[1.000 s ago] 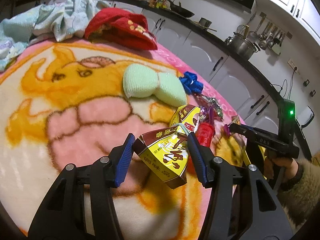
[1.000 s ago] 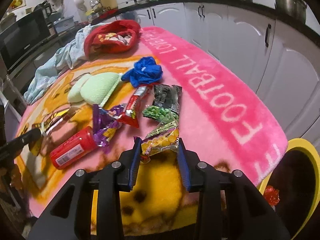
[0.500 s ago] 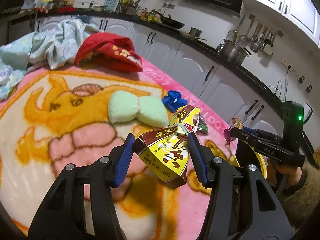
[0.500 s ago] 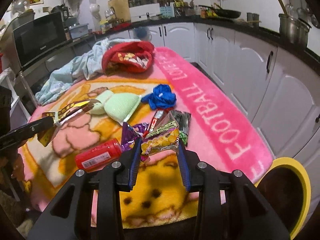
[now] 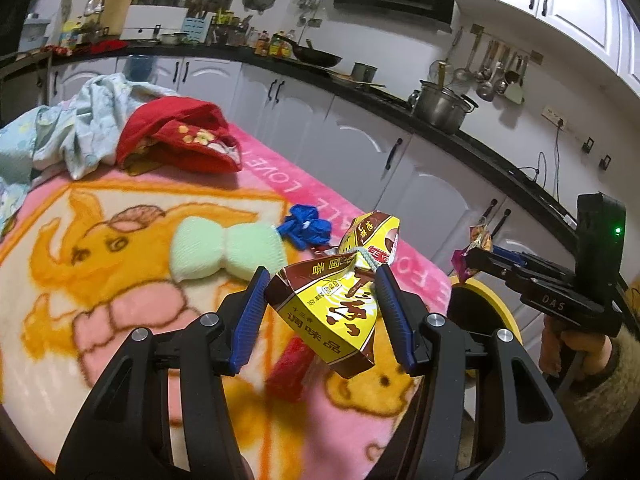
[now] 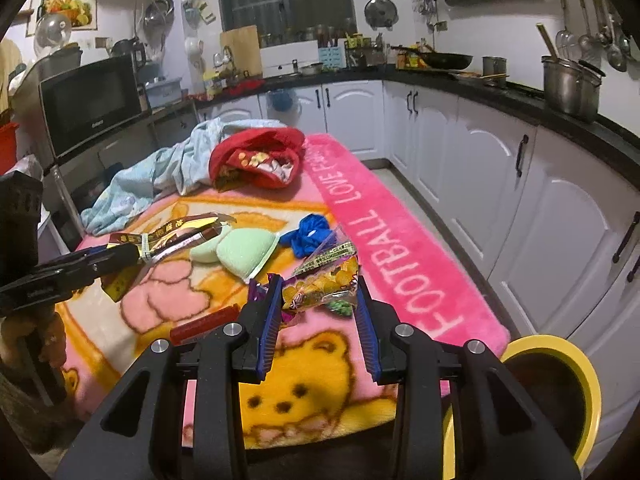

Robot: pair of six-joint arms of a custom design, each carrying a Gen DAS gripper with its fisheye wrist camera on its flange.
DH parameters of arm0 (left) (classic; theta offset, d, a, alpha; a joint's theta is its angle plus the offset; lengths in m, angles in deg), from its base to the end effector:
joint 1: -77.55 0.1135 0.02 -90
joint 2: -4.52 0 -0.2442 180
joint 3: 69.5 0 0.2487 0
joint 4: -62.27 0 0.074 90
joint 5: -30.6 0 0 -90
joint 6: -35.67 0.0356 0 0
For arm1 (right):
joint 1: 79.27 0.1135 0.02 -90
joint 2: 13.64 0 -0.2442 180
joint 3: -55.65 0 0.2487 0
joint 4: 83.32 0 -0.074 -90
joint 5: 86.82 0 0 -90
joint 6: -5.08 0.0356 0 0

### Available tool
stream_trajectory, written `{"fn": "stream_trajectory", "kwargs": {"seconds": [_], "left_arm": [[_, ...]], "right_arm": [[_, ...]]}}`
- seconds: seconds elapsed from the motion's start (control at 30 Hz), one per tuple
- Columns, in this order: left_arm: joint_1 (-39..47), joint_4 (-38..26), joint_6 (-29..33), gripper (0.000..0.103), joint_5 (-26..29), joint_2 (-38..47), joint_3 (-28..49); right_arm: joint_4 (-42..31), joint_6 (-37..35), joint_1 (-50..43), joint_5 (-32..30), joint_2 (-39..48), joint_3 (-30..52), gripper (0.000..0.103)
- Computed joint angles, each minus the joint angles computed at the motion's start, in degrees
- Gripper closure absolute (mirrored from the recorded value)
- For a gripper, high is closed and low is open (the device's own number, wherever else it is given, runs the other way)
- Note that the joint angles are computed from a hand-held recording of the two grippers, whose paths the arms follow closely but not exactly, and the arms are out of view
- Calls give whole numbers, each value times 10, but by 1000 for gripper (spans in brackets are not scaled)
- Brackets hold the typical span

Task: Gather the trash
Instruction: 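Carry the seasoning box and snack bag with both tools over the bin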

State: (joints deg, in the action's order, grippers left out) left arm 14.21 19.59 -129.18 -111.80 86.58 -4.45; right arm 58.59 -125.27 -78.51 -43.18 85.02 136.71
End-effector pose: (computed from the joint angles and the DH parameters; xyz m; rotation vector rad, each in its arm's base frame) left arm 0.1474 -0.2308 0.2000 -0.4917 2.0724 -0.1635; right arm 0.3490 0.0304 0.1983 -1.0639 1.9937 0.6684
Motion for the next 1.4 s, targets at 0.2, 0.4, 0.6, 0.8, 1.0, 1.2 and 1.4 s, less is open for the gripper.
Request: {"fn": "stream_trajectory", "kwargs": {"seconds": [0.2,0.4,0.6,0.8,1.0,1.2,1.4], "left_arm": [[22,49,52,57,23,37,29],[37,89,104,57,39,66,57],[49,112,140,57,58,103,92],[60,128,173,57,80,145,133],[73,149,209,57,98,183,177],[84,157,244,57,122,234,238],[97,155,275,57,154,301,316]], "right_arm": [[13,1,-35,-17,-4,8,70],[35,3,-71,-30,-4,14,70],[43,12,-100,-38,6,27,70],[43,18,-128,-47,21,44,70],[49,26,-152,-48,37,59,70],[45,25,-174,-50,58,77,70],[45,19,-198,-47,86,100,70]]}}
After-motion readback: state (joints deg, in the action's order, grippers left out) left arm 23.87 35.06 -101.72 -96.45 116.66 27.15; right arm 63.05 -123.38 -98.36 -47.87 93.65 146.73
